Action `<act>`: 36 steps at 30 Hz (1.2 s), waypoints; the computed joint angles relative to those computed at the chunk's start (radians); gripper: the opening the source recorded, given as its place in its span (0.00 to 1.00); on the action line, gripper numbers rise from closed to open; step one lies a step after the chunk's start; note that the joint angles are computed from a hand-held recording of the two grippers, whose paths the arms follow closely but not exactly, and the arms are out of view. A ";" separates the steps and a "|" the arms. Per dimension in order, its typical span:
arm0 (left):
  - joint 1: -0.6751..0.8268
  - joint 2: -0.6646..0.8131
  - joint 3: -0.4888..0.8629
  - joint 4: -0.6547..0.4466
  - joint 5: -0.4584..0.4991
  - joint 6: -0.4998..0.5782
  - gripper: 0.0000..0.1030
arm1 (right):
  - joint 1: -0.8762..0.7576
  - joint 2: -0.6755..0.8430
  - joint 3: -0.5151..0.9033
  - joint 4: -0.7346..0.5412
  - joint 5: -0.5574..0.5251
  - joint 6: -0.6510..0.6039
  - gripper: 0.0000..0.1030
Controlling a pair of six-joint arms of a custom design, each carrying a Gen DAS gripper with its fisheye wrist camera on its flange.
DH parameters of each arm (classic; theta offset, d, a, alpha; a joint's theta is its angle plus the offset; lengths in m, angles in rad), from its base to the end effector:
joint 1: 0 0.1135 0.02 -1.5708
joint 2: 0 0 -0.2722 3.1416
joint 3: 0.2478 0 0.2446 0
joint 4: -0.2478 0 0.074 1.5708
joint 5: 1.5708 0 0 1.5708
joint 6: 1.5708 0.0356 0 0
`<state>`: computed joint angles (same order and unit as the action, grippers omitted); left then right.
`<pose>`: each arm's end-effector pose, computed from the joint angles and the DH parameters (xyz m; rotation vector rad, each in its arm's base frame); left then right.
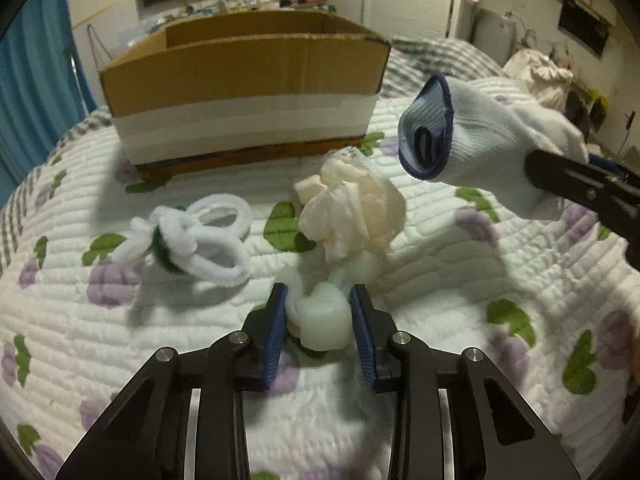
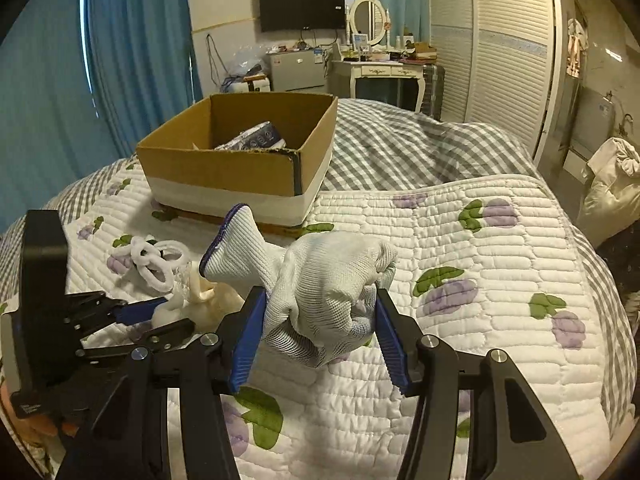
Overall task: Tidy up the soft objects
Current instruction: 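Drop the plush toy and socks into the box, opening both tools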
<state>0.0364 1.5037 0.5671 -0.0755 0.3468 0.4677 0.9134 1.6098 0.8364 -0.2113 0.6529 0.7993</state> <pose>0.2478 -0.0031 0.1385 0.6597 2.4228 -0.2460 0.1997 0.2233 0.1776 0.1026 2.2917 0.0140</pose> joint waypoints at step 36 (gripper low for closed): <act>-0.002 0.092 0.635 -0.171 0.002 -0.108 0.30 | -0.211 0.240 0.716 -0.111 -0.032 -0.426 0.52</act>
<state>0.0348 1.5961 1.2019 -0.2465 0.3487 0.3602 0.7024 1.8496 1.5523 -0.3228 0.6212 0.3737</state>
